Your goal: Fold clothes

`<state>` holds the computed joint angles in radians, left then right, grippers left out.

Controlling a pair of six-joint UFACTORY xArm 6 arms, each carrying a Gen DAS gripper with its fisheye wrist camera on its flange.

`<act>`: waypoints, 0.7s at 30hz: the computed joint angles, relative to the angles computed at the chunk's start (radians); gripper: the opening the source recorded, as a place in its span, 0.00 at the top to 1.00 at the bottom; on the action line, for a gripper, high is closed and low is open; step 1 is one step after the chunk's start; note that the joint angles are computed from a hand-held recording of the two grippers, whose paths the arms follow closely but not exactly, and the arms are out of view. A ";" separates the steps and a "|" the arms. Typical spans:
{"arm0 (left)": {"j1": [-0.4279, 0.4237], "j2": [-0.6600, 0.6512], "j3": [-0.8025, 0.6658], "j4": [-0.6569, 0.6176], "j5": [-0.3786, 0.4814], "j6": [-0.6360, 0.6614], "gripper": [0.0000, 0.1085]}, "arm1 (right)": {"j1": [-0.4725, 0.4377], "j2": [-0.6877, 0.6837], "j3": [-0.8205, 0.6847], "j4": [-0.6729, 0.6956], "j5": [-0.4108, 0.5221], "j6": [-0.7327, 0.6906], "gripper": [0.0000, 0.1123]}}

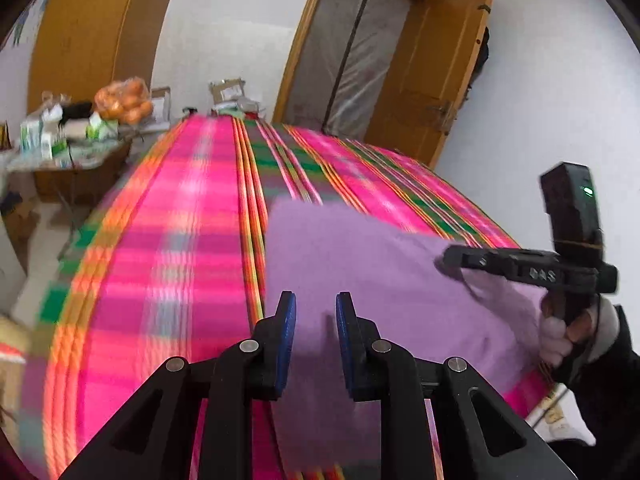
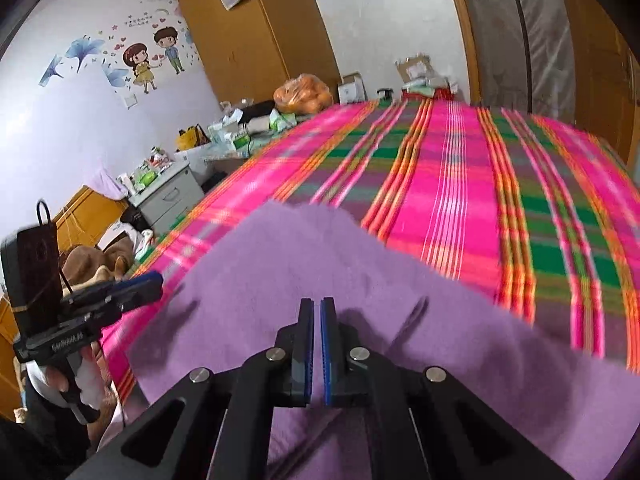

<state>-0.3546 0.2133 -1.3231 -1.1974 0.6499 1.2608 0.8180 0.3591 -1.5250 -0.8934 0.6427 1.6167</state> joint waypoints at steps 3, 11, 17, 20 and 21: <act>-0.033 0.076 -0.133 0.102 -0.013 -0.104 0.80 | -0.012 0.015 -0.029 0.017 0.030 -0.034 0.97; -0.084 0.337 -0.476 0.416 0.119 -0.397 0.81 | -0.065 0.012 0.042 0.080 -0.067 0.011 0.96; -0.076 0.383 -0.528 0.430 0.158 -0.432 0.80 | -0.091 -0.009 0.095 0.051 -0.163 0.079 0.96; -0.070 0.388 -0.536 0.417 0.168 -0.434 0.80 | -0.103 -0.021 0.126 0.020 -0.213 0.136 0.96; -0.071 0.382 -0.524 0.413 0.161 -0.429 0.80 | -0.102 -0.020 0.125 0.018 -0.214 0.138 0.96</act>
